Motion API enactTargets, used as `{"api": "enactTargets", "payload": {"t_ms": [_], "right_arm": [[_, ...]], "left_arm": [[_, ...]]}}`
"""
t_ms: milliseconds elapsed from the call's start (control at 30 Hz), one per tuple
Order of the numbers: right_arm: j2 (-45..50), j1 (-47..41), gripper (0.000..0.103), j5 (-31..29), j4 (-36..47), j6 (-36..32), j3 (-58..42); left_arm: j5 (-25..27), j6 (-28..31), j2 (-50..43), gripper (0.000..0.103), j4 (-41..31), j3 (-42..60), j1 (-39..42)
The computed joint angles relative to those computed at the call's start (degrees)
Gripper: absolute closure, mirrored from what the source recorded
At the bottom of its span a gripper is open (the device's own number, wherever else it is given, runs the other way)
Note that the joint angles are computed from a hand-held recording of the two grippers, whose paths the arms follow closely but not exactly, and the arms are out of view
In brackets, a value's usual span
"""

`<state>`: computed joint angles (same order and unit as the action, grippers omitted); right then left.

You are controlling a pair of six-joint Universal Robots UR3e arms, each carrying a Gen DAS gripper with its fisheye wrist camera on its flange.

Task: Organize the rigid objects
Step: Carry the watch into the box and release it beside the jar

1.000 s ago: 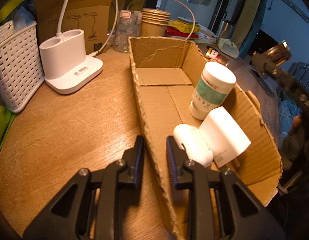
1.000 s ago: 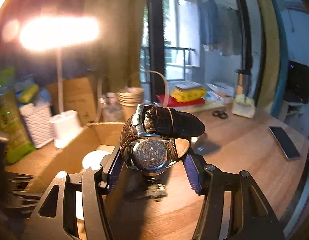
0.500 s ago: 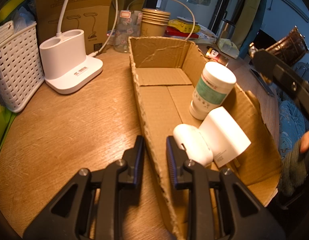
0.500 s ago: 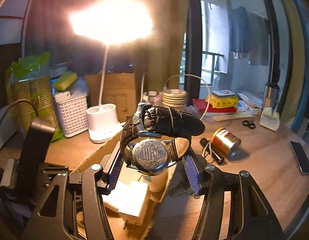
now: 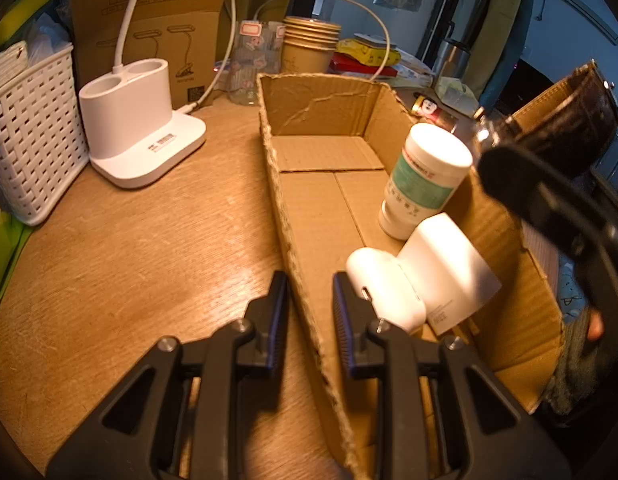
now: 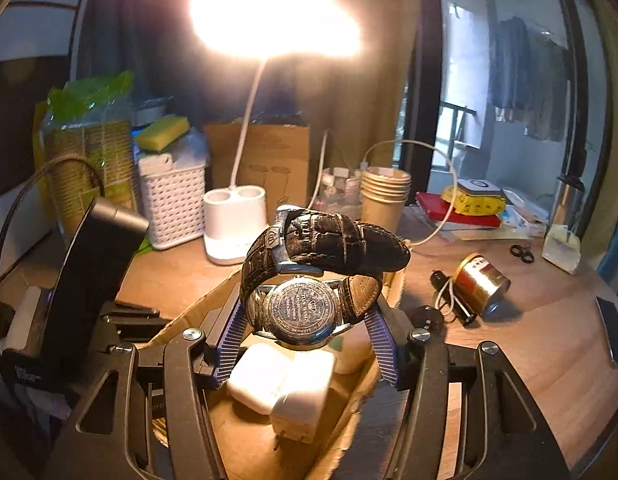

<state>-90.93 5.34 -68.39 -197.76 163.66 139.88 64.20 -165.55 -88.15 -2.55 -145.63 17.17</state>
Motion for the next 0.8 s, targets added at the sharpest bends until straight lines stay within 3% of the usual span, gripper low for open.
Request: {"api": "enactTargets", "payload": {"t_ms": [233, 333, 800], "right_arm": [[2.63, 2.56, 0.043, -3.28, 4.51, -1.61, -2.73], [2.39, 1.41, 0.043, -1.89, 8.12, -1.46, -3.50], [2.21, 2.32, 0.043, -4.35, 10.04, -1.77, -4.38]], "left_arm": [[-0.01, 0.01, 0.01, 0.079, -0.04, 0.02, 0.01], [0.23, 0.10, -0.15, 0.079, 0.00, 0.13, -0.03], [0.21, 0.10, -0.34, 0.079, 0.41, -0.07, -0.05]]}}
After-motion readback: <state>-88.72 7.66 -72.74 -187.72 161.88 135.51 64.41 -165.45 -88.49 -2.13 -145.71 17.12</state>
